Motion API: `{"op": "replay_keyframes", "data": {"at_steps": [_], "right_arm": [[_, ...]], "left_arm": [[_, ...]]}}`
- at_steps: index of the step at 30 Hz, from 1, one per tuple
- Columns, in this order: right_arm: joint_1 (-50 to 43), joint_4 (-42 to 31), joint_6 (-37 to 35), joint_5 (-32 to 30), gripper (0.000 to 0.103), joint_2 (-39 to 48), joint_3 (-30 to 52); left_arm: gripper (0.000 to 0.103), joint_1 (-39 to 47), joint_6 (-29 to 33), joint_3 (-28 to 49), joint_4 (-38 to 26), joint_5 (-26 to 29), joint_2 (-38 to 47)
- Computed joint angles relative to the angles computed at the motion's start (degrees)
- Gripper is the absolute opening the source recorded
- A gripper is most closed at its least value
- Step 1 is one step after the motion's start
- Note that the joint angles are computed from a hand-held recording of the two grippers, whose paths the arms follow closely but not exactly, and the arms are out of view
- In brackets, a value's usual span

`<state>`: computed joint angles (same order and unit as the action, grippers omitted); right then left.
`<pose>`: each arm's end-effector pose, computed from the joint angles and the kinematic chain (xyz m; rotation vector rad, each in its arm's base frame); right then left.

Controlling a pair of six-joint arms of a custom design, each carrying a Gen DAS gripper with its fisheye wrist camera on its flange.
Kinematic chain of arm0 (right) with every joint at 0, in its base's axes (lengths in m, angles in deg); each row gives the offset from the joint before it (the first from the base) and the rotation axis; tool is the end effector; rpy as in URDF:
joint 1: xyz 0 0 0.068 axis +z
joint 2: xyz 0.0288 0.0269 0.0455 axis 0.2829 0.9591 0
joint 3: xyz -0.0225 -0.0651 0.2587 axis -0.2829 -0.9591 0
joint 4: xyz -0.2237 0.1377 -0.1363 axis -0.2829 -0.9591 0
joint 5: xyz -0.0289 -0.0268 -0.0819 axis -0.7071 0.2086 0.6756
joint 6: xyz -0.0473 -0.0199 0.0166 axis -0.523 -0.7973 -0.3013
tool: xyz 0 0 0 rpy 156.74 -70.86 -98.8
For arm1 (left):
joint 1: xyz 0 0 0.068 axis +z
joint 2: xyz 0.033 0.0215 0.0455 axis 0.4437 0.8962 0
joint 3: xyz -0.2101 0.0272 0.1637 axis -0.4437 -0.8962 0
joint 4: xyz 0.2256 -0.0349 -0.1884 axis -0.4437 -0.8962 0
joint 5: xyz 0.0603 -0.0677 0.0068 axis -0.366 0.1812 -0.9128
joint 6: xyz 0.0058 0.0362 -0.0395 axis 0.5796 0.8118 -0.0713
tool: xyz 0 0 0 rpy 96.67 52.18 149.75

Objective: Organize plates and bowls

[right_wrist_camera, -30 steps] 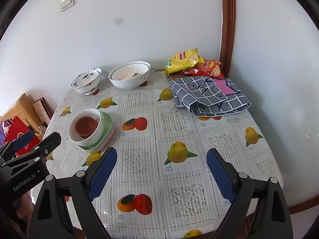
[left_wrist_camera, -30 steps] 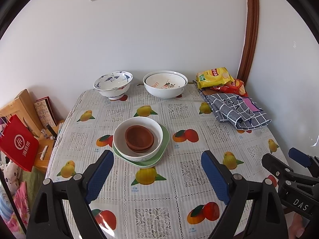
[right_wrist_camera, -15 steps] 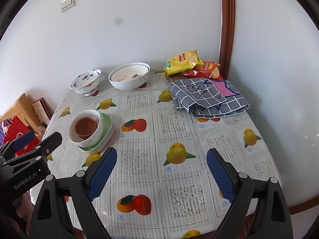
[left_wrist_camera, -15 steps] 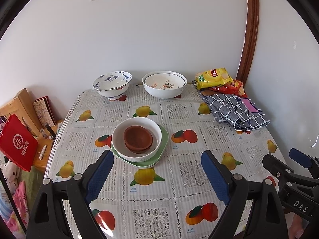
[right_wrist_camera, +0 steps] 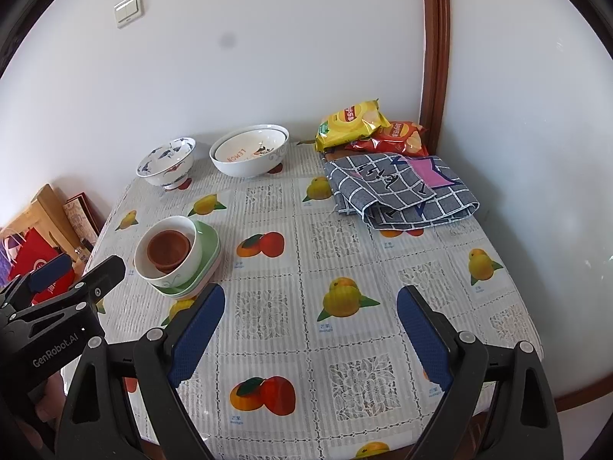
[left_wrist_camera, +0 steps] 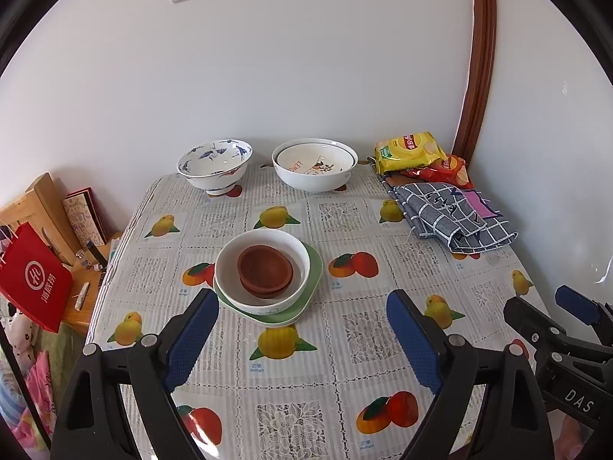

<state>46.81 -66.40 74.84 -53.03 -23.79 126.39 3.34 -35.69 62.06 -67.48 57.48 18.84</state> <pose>0.2388 0.1309 0.2594 -0.0705 2.3979 0.1575 0.2280 -0.0821 0.2651 -0.1522 2.3299 0.0900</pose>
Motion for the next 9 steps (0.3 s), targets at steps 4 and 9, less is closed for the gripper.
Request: {"op": "replay_keyframes", "data": {"at_steps": [4, 9], "right_arm": [[-0.1, -0.2, -0.3, -0.1, 0.091, 0.2, 0.1], [-0.3, -0.2, -0.2, 0.0, 0.091, 0.5, 0.1]], "left_arm": [[0.089, 0.1, 0.0, 0.3, -0.1, 0.4, 0.2], [0.089, 0.1, 0.7, 0.9, 0.3, 0.1, 1.0]]}}
